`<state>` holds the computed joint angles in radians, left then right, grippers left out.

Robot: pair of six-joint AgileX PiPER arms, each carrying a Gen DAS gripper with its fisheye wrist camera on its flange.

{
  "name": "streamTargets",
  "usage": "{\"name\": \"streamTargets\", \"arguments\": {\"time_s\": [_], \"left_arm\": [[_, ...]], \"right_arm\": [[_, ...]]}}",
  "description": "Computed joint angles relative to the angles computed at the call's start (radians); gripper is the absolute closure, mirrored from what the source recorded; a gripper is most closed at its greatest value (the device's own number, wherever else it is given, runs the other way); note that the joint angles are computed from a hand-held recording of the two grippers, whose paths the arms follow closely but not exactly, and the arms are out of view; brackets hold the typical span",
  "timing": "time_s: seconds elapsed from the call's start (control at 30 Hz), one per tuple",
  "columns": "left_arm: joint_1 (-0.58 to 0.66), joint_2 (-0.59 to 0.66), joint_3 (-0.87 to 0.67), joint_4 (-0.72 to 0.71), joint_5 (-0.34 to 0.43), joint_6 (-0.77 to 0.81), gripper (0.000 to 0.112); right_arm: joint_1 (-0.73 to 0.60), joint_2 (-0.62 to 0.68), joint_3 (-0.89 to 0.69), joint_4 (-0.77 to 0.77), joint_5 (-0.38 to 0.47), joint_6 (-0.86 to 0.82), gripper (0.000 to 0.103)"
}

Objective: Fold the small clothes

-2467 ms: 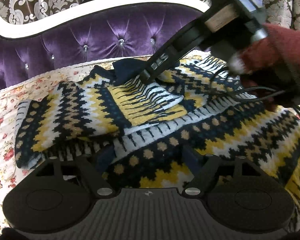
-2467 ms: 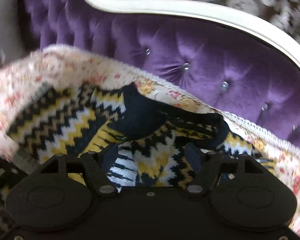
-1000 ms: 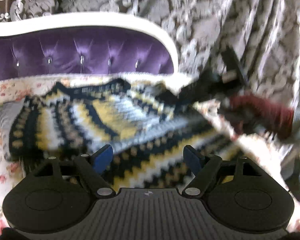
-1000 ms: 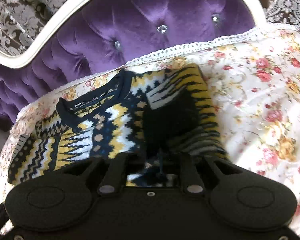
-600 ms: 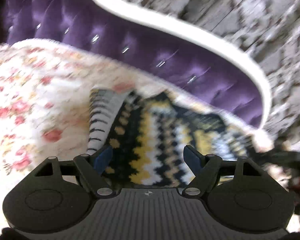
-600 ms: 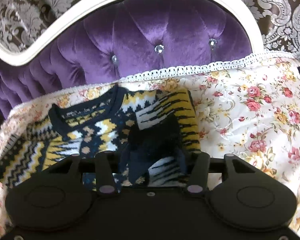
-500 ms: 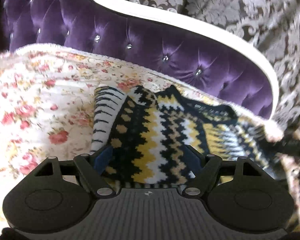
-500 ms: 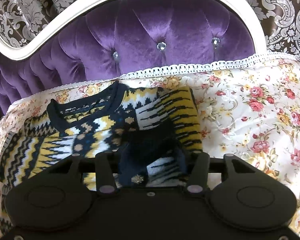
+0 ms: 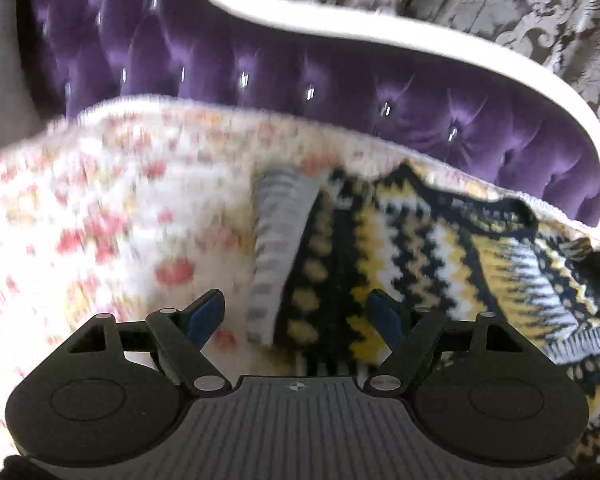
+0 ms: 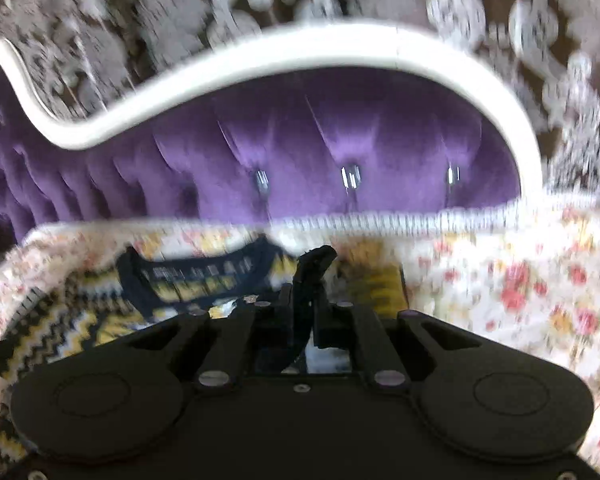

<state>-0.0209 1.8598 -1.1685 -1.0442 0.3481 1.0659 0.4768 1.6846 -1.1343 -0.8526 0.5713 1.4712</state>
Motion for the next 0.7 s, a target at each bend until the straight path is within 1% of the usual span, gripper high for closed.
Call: {"name": "streamTargets", "arguments": {"time_s": [0.03,0.1,0.17,0.2,0.23,0.27,0.33,0.4,0.43,0.47,0.53,0.57,0.63,0.67,0.7], "left_arm": [[0.003,-0.002,0.010,-0.037,-0.007,0.045,0.029],[0.003,-0.003,0.014,-0.027,-0.020,0.058,0.026],[0.010,-0.002,0.008,-0.015,-0.006,0.042,0.025],[0.010,-0.002,0.005,0.000,-0.003,0.032,0.025],[0.012,-0.005,0.004,0.012,0.001,0.022,0.025],[0.013,-0.004,0.002,0.014,0.002,0.021,0.024],[0.011,-0.004,0.003,0.021,0.001,0.015,0.024],[0.009,0.000,0.000,0.030,-0.001,0.000,0.023],[0.004,0.005,-0.007,0.040,-0.005,-0.015,0.023],[0.001,0.008,-0.010,0.051,-0.007,-0.028,0.022],[-0.004,0.011,-0.015,0.072,-0.009,-0.054,0.021],[-0.007,0.012,-0.017,0.081,-0.011,-0.063,0.020],[-0.013,0.012,-0.015,0.092,-0.019,-0.068,0.019],[-0.014,0.012,-0.015,0.094,-0.019,-0.068,0.019],[-0.013,0.013,-0.016,0.093,-0.016,-0.065,0.018]], "right_arm": [[-0.001,0.023,-0.009,0.031,0.022,-0.024,0.078],[0.005,0.037,0.016,0.003,0.021,0.031,0.077],[0.020,0.028,0.050,-0.062,0.018,0.126,0.066],[0.030,0.027,0.049,-0.076,0.033,0.146,0.062],[0.049,0.023,0.046,-0.090,0.065,0.163,0.055],[0.065,0.022,0.038,-0.104,0.094,0.171,0.051],[0.114,0.024,0.016,-0.171,0.169,0.206,0.047],[0.164,0.027,-0.005,-0.251,0.236,0.240,0.040],[0.179,0.031,-0.014,-0.286,0.249,0.257,0.034],[0.191,0.039,-0.028,-0.315,0.255,0.272,0.031],[0.207,0.048,-0.045,-0.348,0.234,0.295,0.030],[0.209,0.058,-0.056,-0.352,0.208,0.295,0.027],[0.209,0.085,-0.082,-0.336,0.162,0.278,0.021],[0.198,0.102,-0.092,-0.326,0.129,0.261,0.020],[0.197,0.120,-0.105,-0.307,0.117,0.240,0.020]]}}
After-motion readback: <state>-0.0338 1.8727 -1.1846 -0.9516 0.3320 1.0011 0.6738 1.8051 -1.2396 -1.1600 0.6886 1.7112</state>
